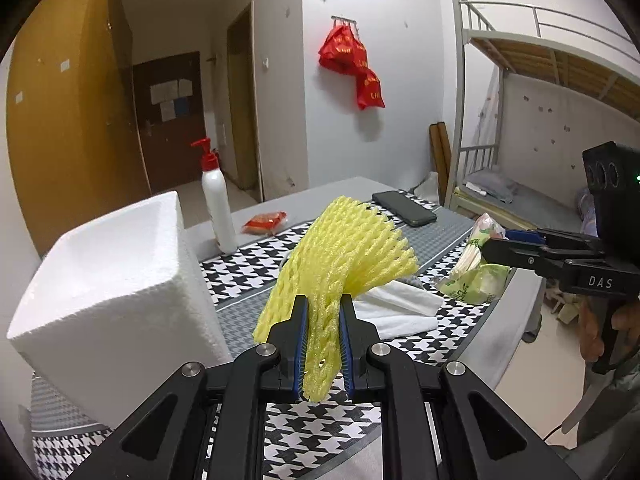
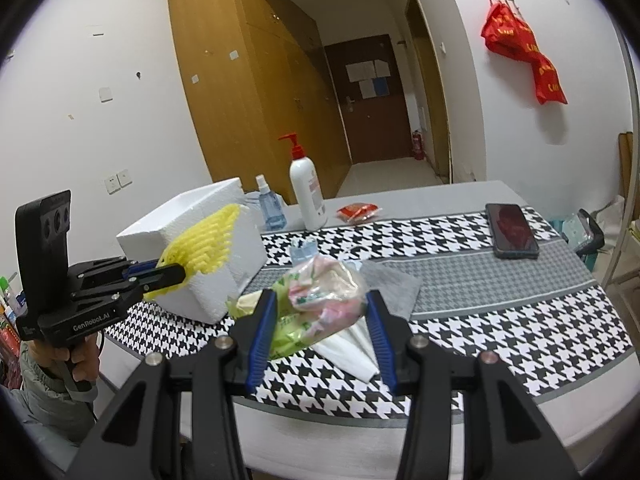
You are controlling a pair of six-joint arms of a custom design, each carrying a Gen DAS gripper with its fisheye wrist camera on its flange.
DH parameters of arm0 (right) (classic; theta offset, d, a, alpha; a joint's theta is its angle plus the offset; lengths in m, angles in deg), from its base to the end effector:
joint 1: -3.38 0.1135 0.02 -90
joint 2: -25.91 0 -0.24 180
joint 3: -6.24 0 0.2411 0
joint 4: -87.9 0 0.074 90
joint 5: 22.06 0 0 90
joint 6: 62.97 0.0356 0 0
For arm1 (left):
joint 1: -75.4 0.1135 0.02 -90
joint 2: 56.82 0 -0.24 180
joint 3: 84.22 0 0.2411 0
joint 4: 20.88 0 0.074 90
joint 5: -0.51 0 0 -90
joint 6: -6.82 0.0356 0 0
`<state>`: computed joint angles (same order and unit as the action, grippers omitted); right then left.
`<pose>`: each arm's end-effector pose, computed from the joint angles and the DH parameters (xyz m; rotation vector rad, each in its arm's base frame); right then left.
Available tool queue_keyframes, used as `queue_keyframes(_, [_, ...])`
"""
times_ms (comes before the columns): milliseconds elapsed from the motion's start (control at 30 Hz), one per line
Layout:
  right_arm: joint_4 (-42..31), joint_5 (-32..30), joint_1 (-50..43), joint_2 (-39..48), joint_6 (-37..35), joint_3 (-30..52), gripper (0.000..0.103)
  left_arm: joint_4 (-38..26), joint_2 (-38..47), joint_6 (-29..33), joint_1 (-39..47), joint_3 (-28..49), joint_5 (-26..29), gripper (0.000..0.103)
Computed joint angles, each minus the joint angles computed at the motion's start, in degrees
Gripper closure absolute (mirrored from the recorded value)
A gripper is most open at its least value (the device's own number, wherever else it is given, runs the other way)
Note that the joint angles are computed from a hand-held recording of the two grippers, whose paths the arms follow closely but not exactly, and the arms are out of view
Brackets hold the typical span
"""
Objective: Organize soft objects
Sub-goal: 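Carry the bag with the right tool over the foam box while left holds net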
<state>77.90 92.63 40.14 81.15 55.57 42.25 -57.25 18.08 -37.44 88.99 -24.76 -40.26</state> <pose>0.1720 0.1099 0.1793 0.1140 2.0377 0.2673 0.2493 0.0325 0.2046 0.9106 1.9450 -0.4810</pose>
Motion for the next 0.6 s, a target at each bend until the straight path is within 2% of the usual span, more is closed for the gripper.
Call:
queue_keyframes(300, [-1.28,3.52,3.54,-0.03,-0.50,2.34,0.053,-2.05,-2.62,0.10,4.21,0.87,3.67,0.087])
queue_keyframes(600, [0.04,4.60,5.47,1.93,-2.55,5.23,0.053,1.12,-6.22,-4.75,8.79,-0.21,6.71,0.087])
